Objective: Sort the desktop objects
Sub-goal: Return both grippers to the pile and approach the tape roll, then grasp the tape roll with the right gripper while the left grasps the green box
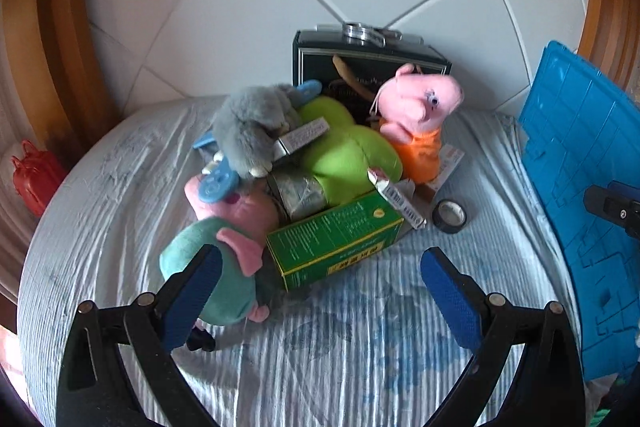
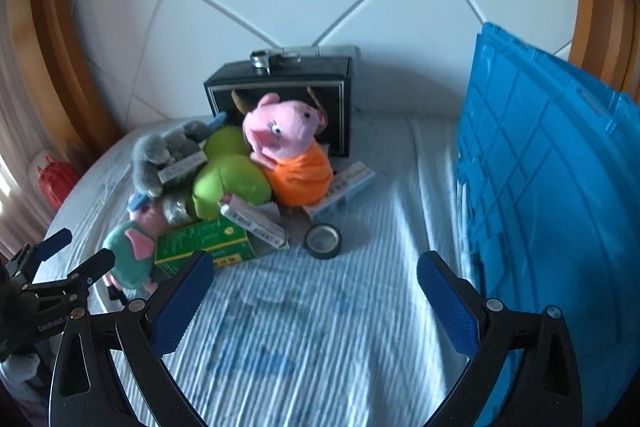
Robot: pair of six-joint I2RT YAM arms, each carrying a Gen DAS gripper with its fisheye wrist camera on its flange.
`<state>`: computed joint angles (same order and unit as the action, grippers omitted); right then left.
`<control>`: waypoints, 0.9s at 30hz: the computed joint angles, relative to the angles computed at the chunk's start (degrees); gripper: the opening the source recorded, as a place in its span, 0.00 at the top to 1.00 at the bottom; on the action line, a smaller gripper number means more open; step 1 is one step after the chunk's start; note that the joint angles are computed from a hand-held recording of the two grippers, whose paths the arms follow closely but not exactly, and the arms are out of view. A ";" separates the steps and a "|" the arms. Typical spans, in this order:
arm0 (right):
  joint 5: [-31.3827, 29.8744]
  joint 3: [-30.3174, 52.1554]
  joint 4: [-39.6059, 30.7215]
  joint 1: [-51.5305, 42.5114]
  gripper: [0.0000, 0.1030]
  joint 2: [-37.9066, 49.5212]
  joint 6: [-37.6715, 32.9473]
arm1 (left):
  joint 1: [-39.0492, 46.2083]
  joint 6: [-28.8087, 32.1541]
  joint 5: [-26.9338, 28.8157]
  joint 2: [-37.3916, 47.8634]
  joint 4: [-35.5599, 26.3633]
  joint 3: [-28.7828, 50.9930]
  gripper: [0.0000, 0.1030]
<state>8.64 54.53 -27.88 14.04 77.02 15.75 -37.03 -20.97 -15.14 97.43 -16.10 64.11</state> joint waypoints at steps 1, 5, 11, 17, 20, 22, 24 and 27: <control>-0.43 -0.36 1.09 -0.39 0.00 1.56 -0.06 | 0.56 0.52 0.98 2.38 0.32 0.96 0.02; -2.46 0.32 5.45 -2.78 0.00 10.92 -0.41 | 2.76 3.45 4.23 11.89 -0.15 6.97 0.02; -3.78 5.59 7.87 -5.90 0.00 25.34 -1.23 | 5.44 9.23 8.21 24.75 -3.24 18.83 0.02; -4.07 12.84 10.66 -6.41 0.00 37.97 -2.00 | 6.04 15.91 9.07 34.38 -6.22 29.56 0.02; -4.33 16.66 11.14 -6.34 0.00 42.74 -2.92 | 5.45 17.61 9.56 38.97 -9.10 35.38 0.02; -4.42 19.14 10.67 -6.28 0.00 45.50 -3.40 | 5.03 17.93 9.42 41.20 -10.44 38.25 0.01; -5.09 21.04 10.52 -6.34 0.00 47.75 -3.66 | 4.95 17.02 9.92 42.99 -12.16 40.93 0.00; -5.47 22.53 10.68 -6.28 0.09 49.52 -3.90 | 4.63 14.52 10.02 44.01 -13.34 42.53 0.01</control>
<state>3.17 77.06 -17.20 7.76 126.54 11.84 -32.40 -6.45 -5.12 141.43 -29.44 106.64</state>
